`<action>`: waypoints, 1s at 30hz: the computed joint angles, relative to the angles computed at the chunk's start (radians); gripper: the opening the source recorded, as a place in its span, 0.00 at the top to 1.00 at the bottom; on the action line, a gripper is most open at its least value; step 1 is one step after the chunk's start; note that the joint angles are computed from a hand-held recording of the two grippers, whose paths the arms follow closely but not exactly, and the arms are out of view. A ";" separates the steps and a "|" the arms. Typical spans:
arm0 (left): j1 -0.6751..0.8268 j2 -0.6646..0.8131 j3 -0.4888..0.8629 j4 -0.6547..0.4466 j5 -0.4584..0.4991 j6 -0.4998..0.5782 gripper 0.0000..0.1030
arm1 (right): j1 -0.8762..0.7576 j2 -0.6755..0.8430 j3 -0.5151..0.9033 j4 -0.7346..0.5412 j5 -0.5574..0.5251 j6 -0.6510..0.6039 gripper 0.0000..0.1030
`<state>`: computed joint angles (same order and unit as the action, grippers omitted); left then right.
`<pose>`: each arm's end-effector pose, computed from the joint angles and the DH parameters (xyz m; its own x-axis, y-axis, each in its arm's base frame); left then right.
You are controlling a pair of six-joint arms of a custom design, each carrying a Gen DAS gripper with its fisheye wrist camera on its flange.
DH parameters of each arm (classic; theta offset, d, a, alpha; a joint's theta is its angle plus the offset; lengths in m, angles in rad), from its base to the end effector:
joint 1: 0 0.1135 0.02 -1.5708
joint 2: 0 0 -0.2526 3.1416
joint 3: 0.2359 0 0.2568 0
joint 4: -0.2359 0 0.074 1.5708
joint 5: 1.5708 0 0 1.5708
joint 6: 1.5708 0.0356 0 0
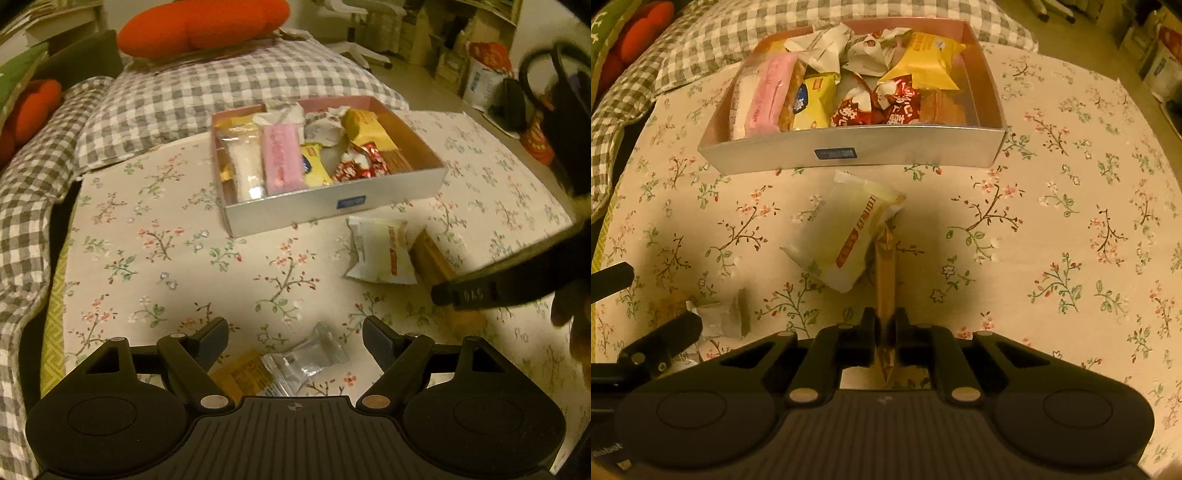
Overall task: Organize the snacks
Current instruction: 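Grasp the gold bar with the right gripper while the left grasps the clear wrapped candy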
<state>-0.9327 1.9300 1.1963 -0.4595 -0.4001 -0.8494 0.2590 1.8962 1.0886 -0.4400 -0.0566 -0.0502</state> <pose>0.2338 -0.2920 0.1281 -0.8570 -0.0054 -0.5154 0.0163 0.9992 -0.0377 0.3393 0.0920 0.1100 -0.9017 -0.2907 -0.3199 -0.3187 0.9471 0.0376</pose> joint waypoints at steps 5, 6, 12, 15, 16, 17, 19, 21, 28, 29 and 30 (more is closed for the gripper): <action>-0.011 0.036 0.018 0.018 0.024 0.073 0.21 | -0.014 -0.039 -0.006 0.004 -0.020 -0.015 0.92; -0.013 0.046 0.021 0.026 0.035 0.086 0.21 | -0.016 -0.044 -0.007 0.004 -0.019 -0.018 0.92; -0.036 0.103 0.064 0.032 0.029 0.182 0.15 | -0.023 -0.046 -0.005 -0.002 -0.020 -0.030 0.92; -0.040 0.128 0.083 0.022 0.029 0.223 0.14 | -0.026 -0.044 -0.003 -0.006 -0.019 -0.036 0.92; -0.040 0.135 0.086 0.020 0.031 0.230 0.14 | -0.027 -0.044 -0.003 -0.006 -0.019 -0.037 0.92; -0.039 0.141 0.089 0.019 0.030 0.235 0.14 | -0.027 -0.044 -0.003 -0.007 -0.020 -0.038 0.92; -0.035 0.149 0.088 0.024 0.023 0.236 0.14 | -0.028 -0.045 -0.002 -0.010 -0.023 -0.038 0.92; -0.026 0.153 0.082 0.034 0.036 0.224 0.17 | -0.028 -0.047 -0.001 -0.012 -0.026 -0.038 0.92; -0.008 0.156 0.070 0.056 0.096 0.203 0.68 | -0.026 -0.049 -0.004 -0.012 -0.024 -0.043 0.92; -0.007 0.159 0.072 0.053 0.099 0.200 0.75 | -0.025 -0.048 -0.003 -0.013 -0.024 -0.044 0.92; -0.006 0.160 0.073 0.052 0.101 0.196 0.77 | -0.025 -0.047 -0.002 -0.014 -0.025 -0.044 0.92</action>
<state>-0.9387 2.0902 1.2698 -0.4072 -0.2993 -0.6536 0.2338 1.8491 1.0862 -0.4543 -0.0818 -0.0940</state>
